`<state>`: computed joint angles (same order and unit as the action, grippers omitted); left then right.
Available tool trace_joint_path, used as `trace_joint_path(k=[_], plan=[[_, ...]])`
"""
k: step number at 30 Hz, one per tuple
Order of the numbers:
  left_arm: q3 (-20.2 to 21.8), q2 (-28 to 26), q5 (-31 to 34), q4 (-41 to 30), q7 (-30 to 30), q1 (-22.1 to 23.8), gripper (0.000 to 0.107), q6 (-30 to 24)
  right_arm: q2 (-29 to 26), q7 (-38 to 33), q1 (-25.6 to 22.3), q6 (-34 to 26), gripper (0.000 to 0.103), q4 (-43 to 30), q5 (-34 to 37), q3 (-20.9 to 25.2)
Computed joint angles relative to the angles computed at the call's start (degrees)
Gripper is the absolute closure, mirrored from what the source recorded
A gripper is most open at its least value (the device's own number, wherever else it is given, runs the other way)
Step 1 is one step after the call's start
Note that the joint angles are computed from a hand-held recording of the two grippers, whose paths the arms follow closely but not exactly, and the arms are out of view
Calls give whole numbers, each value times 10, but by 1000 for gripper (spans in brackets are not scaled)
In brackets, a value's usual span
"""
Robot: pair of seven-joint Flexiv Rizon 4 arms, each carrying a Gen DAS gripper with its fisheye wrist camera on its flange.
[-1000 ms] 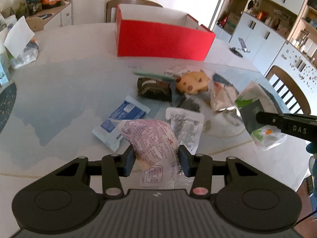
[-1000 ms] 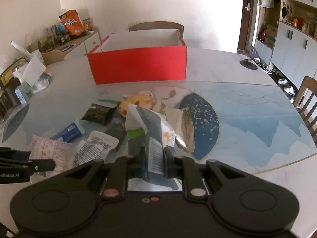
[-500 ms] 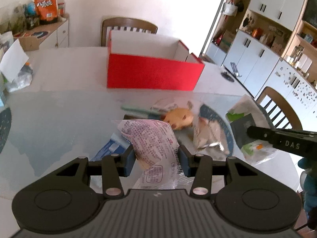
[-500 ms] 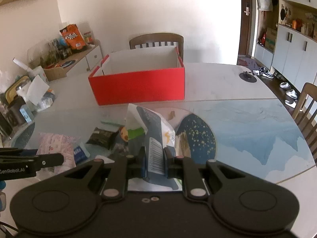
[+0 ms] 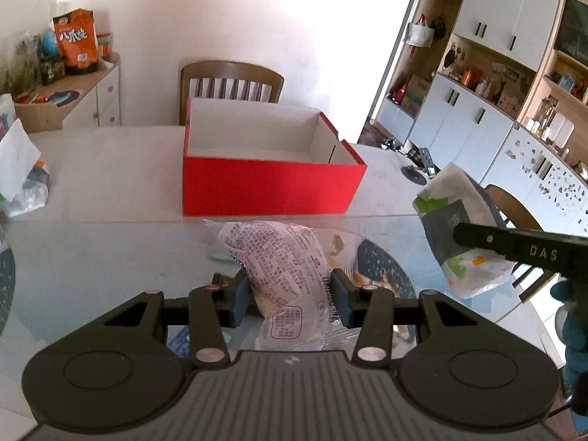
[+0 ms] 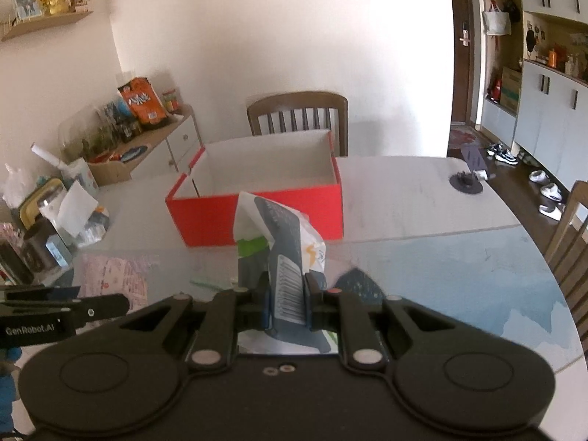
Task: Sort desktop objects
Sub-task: 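Carry both held packets up and over into the red box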
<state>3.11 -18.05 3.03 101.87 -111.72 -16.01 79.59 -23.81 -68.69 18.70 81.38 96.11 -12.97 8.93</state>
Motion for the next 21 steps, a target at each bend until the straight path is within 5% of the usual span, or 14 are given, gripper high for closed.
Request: trace_joint_path(k=[9, 21], plan=[[1, -20, 1, -58, 9, 6, 62, -25, -38, -73, -49, -66, 87, -105, 77, 65], [10, -71, 11, -164, 27, 6, 62, -67, -80, -153, -39, -129, 86, -212, 122, 62]])
